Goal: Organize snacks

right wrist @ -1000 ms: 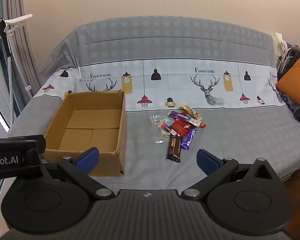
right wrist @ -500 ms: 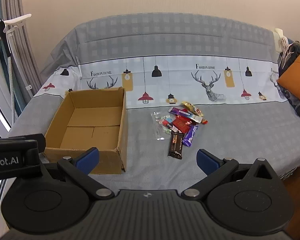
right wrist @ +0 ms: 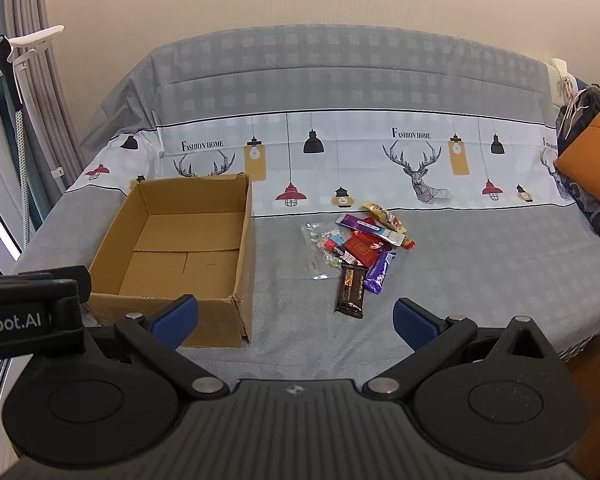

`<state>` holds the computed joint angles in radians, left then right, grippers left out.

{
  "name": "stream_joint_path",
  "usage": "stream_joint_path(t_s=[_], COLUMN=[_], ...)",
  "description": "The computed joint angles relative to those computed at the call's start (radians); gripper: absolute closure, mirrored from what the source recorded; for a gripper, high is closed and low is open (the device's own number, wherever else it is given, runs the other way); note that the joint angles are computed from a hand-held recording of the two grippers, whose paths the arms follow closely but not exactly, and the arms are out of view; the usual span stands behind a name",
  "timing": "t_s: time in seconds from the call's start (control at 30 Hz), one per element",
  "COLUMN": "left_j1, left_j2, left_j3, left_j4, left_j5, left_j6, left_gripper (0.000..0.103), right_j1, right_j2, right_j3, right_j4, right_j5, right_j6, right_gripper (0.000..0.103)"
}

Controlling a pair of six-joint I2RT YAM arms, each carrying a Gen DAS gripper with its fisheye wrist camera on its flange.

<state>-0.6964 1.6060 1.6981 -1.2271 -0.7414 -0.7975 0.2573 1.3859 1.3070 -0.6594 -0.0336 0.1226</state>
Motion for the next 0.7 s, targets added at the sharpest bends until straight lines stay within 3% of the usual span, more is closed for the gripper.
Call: stream_joint_path(t_s=[0.7], left_j1=[0.0], left_j2=[0.007], left_j3=[0.02], left_j4=[-0.022], left_j5=[0.007], left_j6=[-0.012], left_gripper=[0.0], right_j1=[0.003], right_j2=[-0.011], right_j3=[-0.014], right_j4=[0.002], right_j5=[0.0], right_j6=[0.0], right_gripper=[0.0])
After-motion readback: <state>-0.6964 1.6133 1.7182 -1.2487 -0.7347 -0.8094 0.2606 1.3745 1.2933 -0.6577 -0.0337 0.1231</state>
